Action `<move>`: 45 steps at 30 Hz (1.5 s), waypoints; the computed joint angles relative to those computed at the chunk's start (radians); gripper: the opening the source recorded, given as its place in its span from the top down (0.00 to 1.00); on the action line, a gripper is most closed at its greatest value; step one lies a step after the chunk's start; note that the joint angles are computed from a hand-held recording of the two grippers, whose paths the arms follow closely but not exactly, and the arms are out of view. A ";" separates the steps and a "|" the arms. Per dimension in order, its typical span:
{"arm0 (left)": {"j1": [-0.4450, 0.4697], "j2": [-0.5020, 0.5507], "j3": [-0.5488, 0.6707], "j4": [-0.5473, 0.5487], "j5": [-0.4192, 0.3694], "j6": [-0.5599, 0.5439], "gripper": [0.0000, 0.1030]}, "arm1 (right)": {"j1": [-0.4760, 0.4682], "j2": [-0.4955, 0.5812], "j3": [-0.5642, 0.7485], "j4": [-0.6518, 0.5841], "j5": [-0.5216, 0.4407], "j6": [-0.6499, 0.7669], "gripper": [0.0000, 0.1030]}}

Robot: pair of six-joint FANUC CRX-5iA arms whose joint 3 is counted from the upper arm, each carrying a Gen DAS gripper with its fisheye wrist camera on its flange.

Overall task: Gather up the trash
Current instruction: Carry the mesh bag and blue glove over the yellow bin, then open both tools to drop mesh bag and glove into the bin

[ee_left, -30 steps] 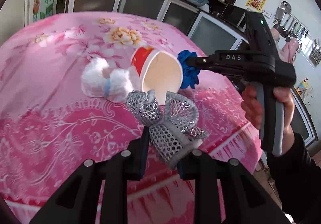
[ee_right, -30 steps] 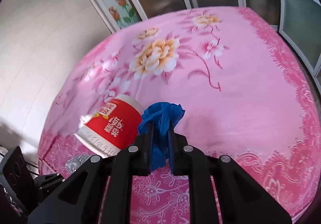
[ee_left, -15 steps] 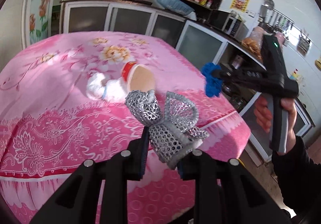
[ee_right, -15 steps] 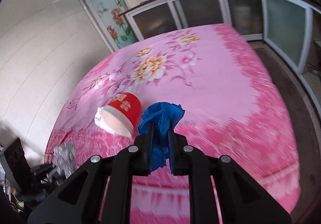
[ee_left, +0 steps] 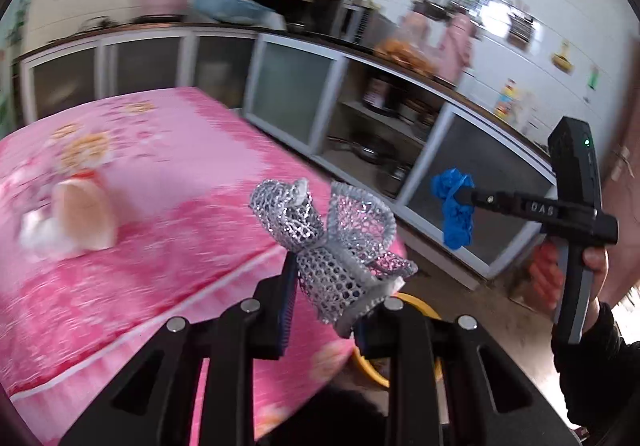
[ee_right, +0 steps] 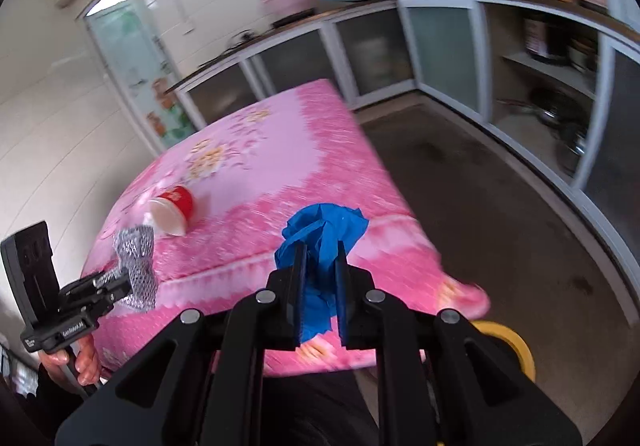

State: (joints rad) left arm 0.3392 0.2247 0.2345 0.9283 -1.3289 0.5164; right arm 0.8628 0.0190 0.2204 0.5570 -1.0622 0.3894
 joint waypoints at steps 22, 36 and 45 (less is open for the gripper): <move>-0.344 0.041 -0.050 -0.144 -0.008 -0.061 0.78 | -0.015 -0.297 -0.494 -0.054 -0.084 -0.363 0.89; -0.448 0.101 -0.039 -0.265 0.030 -0.007 0.75 | -0.069 -0.303 -0.576 -0.187 -0.042 -0.373 0.87; -0.432 0.095 -0.065 -0.226 0.027 0.005 0.23 | -0.106 -0.304 -0.601 -0.274 -0.051 -0.382 0.42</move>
